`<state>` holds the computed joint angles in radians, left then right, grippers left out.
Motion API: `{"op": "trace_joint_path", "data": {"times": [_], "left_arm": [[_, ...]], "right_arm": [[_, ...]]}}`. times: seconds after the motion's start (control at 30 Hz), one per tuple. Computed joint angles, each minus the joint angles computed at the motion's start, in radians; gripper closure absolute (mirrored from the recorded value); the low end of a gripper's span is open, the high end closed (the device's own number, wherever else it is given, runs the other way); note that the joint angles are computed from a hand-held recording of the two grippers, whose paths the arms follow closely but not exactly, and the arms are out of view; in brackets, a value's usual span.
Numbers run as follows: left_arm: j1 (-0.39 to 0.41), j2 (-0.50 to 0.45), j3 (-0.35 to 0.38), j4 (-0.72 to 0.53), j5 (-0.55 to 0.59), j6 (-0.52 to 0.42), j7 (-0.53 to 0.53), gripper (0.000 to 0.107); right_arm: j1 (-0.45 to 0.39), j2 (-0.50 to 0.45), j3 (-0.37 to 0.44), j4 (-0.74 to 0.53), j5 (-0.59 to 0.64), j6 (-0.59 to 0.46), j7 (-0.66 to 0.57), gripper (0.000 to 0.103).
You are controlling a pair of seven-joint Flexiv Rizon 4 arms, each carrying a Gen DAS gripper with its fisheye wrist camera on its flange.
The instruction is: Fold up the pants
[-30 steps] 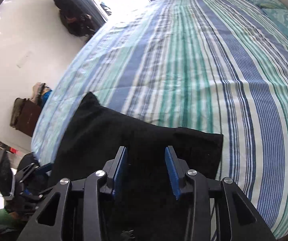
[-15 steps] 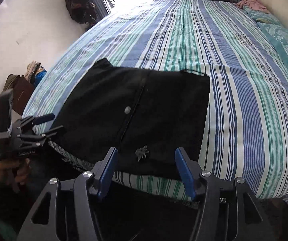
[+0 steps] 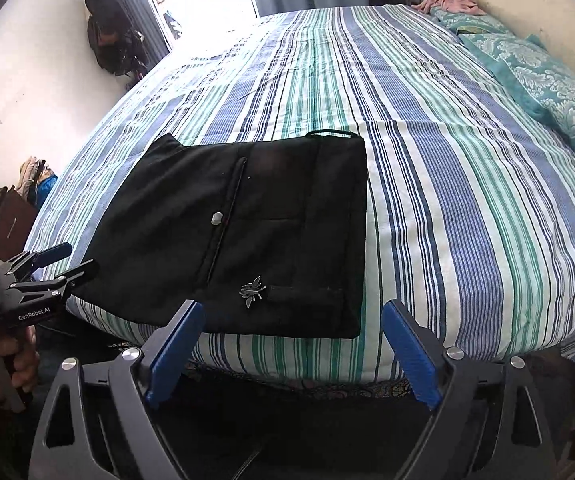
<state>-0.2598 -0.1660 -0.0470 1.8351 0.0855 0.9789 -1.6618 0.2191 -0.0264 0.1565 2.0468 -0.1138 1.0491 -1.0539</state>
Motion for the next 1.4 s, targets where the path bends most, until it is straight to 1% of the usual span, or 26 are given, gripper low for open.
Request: {"op": "trace_joint_path", "data": {"times": [0.13,0.17,0.2,0.23,0.3,0.37,0.4,0.43,0.47,0.5,0.57,0.63,0.73,0.77,0.8,0.83,0.87,0.9,0.93,0.97,1.0,1.07,1.13,1.2,1.3,1.4], "left_arm": [[0.007,0.003,0.001,0.004,-0.010,-0.007,0.009,0.020],[0.015,0.004,0.000,0.010,-0.035,-0.003,0.024,0.020],[0.028,0.005,-0.005,0.021,-0.080,0.006,0.050,0.020],[0.045,0.006,-0.012,0.039,-0.147,0.020,0.089,0.020],[0.085,0.008,-0.030,0.077,-0.327,0.035,0.186,0.020],[0.121,0.000,-0.048,0.102,-0.521,0.021,0.277,0.020],[0.135,-0.011,-0.054,0.101,-0.599,-0.007,0.317,0.020],[0.145,-0.025,-0.059,0.093,-0.652,-0.043,0.347,0.020],[0.152,-0.040,-0.065,0.082,-0.696,-0.071,0.385,0.020],[0.159,-0.055,-0.076,0.072,-0.743,-0.098,0.434,0.020],[0.159,-0.087,-0.094,0.054,-0.820,-0.120,0.509,0.020],[0.151,-0.127,-0.096,0.018,-0.827,-0.140,0.515,0.020],[0.145,-0.173,-0.108,-0.024,-0.833,-0.167,0.519,0.020],[0.145,-0.185,-0.117,-0.035,-0.849,-0.175,0.528,0.020],[0.142,-0.194,-0.123,-0.043,-0.860,-0.173,0.532,0.021],[0.132,-0.202,-0.122,-0.050,-0.855,-0.156,0.522,0.022],[0.119,-0.209,-0.115,-0.056,-0.833,-0.136,0.499,0.038],[0.112,-0.211,-0.108,-0.062,-0.811,-0.123,0.477,0.047],[0.114,-0.209,-0.110,-0.060,-0.817,-0.112,0.471,0.062],[0.124,-0.202,-0.122,-0.051,-0.850,-0.105,0.485,0.074],[0.131,-0.190,-0.128,-0.043,-0.873,-0.104,0.500,0.079],[0.132,-0.170,-0.121,-0.045,-0.870,-0.105,0.503,0.083],[0.141,-0.154,-0.122,-0.058,-0.895,-0.108,0.524,0.084],[0.150,-0.166,-0.120,-0.111,-0.903,-0.116,0.532,0.084],[0.165,-0.238,-0.106,-0.264,-0.835,-0.135,0.494,0.084],[0.180,-0.349,-0.098,-0.452,-0.746,-0.152,0.447,0.084]], "right_arm": [[0.002,-0.007,0.003,0.008,0.019,0.017,0.023,0.013],[0.000,-0.010,0.005,0.000,0.067,0.026,-0.010,0.013],[-0.004,-0.014,0.009,-0.014,0.150,0.036,-0.071,0.013],[-0.012,-0.017,0.010,-0.030,0.237,0.045,-0.134,0.013],[-0.032,-0.020,0.003,-0.054,0.357,0.065,-0.213,0.013],[-0.065,-0.030,-0.010,-0.098,0.510,0.056,-0.306,0.013],[-0.088,-0.044,-0.018,-0.139,0.613,0.025,-0.376,0.013],[-0.119,-0.065,-0.026,-0.193,0.727,-0.036,-0.460,0.013],[-0.148,-0.091,-0.034,-0.243,0.808,-0.105,-0.521,0.013],[-0.171,-0.120,-0.039,-0.285,0.848,-0.169,-0.558,0.013],[-0.217,-0.190,-0.039,-0.375,0.914,-0.316,-0.617,0.014],[-0.233,-0.249,-0.032,-0.426,0.905,-0.380,-0.616,0.015],[-0.241,-0.322,-0.013,-0.484,0.864,-0.439,-0.592,0.024],[-0.259,-0.342,0.006,-0.507,0.896,-0.462,-0.612,0.028],[-0.277,-0.358,0.026,-0.526,0.933,-0.482,-0.645,0.029],[-0.273,-0.362,0.035,-0.528,0.930,-0.476,-0.658,0.029],[-0.261,-0.364,0.038,-0.525,0.911,-0.461,-0.658,0.029],[-0.253,-0.365,0.041,-0.520,0.902,-0.442,-0.651,0.031],[-0.248,-0.361,0.045,-0.511,0.901,-0.417,-0.648,0.040],[-0.249,-0.355,0.053,-0.502,0.911,-0.395,-0.654,0.050],[-0.250,-0.347,0.060,-0.493,0.926,-0.374,-0.662,0.053],[-0.248,-0.327,0.072,-0.485,0.945,-0.344,-0.677,0.061],[-0.241,-0.323,0.078,-0.508,0.960,-0.334,-0.690,0.065],[-0.225,-0.337,0.081,-0.562,0.960,-0.335,-0.693,0.065],[-0.191,-0.409,0.077,-0.701,0.923,-0.335,-0.676,0.066],[-0.156,-0.534,0.073,-0.897,0.848,-0.332,-0.631,0.066]]}}
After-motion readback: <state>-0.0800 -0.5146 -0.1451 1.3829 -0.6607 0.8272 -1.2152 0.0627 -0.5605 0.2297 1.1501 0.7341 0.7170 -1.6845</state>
